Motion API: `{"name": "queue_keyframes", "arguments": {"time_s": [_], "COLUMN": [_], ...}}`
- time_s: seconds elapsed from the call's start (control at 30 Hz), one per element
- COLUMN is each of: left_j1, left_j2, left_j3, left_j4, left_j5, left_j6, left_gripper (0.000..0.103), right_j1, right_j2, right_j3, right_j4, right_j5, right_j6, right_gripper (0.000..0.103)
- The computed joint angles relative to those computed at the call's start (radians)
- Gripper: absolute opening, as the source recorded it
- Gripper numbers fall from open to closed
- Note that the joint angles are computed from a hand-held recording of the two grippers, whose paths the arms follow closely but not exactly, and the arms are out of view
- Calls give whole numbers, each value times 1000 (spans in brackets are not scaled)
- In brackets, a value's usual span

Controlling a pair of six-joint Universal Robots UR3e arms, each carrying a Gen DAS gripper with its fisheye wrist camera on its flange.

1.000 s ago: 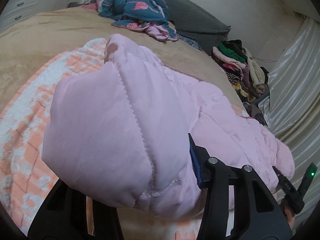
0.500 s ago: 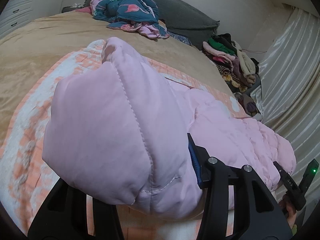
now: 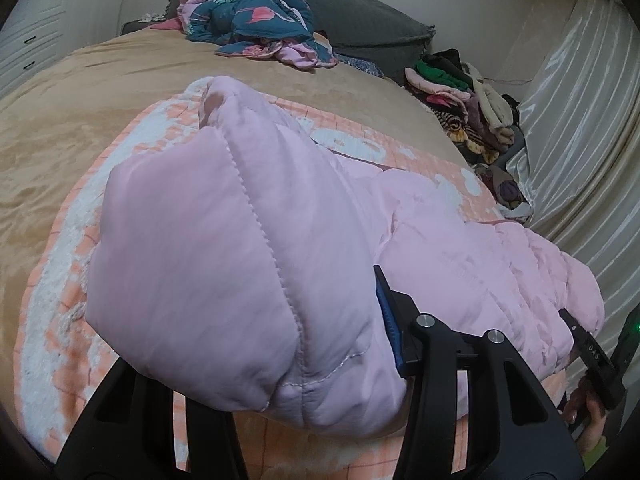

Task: Fold large clothes
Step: 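Lift the jacket side with both grippers and fold it over the jacket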

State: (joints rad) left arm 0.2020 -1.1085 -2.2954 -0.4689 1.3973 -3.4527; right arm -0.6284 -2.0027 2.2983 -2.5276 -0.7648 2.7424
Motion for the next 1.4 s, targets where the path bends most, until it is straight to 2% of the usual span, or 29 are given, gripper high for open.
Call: {"name": "queue_keyframes", "arguments": {"time_s": [0.2,0.3,0.97,1.23,1.33,1.4], "left_j1": [-21,-28,-76,-92,-100,-101], "left_j2": [10,12,38,61,63,64], "left_j3": [-14,-22,-72,-113,-132,-147], "left_j4": [0,2,10,24,33,40], "left_j5": [29,37,89,100,108,113], "left_j6": [0,2,6,0,-4,-1], "left_gripper": [39,39,39,40,41,42], "right_j1": [-13,9,9,-27,-35,-43], "right_j2": [-28,9,37,55,73,86], "right_j3": [7,0,17,40,49,46], "right_j4": [30,-14,-34,-8,-17,0], "right_j5": [8,-7,-1,43,46,48], "right_j6": [-25,-1,7,-31,-33,-34], "right_gripper": [33,33,33,34,36,44]}}
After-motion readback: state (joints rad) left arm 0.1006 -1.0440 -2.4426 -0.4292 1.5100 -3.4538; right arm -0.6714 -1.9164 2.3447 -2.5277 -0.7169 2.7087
